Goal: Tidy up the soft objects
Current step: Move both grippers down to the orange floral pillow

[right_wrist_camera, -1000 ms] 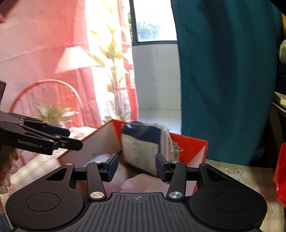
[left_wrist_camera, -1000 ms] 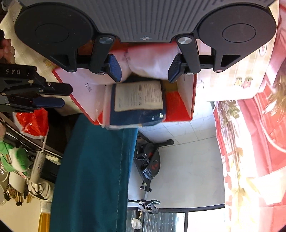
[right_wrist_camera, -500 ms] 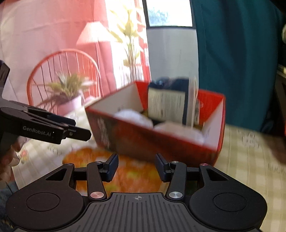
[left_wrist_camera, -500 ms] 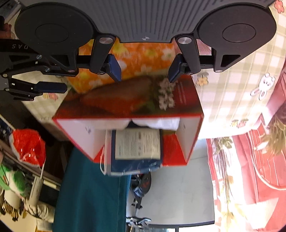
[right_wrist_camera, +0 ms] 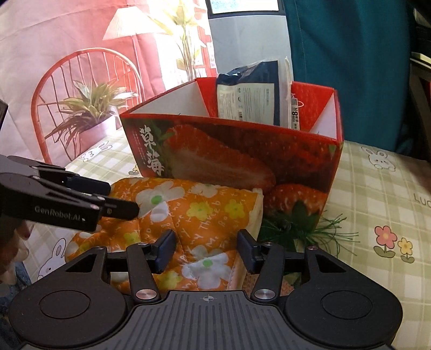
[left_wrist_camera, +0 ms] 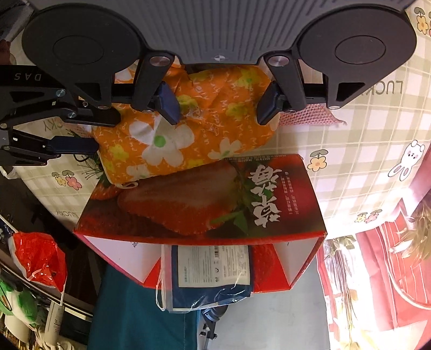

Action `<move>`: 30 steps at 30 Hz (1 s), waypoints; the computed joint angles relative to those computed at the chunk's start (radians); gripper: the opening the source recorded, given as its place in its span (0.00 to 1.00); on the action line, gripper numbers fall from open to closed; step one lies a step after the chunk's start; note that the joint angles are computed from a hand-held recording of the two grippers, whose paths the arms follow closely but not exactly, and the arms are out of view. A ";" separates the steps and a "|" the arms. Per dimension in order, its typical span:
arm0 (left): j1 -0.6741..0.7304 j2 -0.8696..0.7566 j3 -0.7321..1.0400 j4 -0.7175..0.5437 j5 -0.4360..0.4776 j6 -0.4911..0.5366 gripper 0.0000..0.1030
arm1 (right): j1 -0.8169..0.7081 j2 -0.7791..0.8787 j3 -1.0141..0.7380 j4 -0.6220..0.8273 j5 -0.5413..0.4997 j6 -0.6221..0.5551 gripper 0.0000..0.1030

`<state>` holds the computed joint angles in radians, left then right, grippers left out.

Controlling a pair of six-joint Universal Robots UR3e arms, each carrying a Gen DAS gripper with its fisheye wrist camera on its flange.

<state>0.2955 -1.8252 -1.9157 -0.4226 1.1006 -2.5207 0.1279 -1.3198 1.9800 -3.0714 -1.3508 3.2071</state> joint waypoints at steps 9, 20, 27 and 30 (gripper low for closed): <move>0.019 -0.017 -0.004 -0.008 -0.020 -0.024 0.68 | -0.009 0.006 0.020 -0.019 0.006 0.041 0.55; 0.026 -0.018 -0.002 -0.014 -0.029 -0.034 0.69 | -0.044 0.008 0.042 -0.023 0.051 0.112 0.63; 0.027 -0.018 -0.003 -0.011 -0.029 -0.043 0.69 | -0.021 0.000 0.030 -0.027 0.033 0.071 0.43; 0.028 -0.017 -0.003 -0.012 -0.030 -0.049 0.69 | -0.007 -0.007 0.021 -0.036 0.027 0.034 0.28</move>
<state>0.3232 -1.8419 -1.9190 -0.4349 1.0708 -2.5697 0.1213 -1.3265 2.0013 -3.1073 -1.3238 3.2409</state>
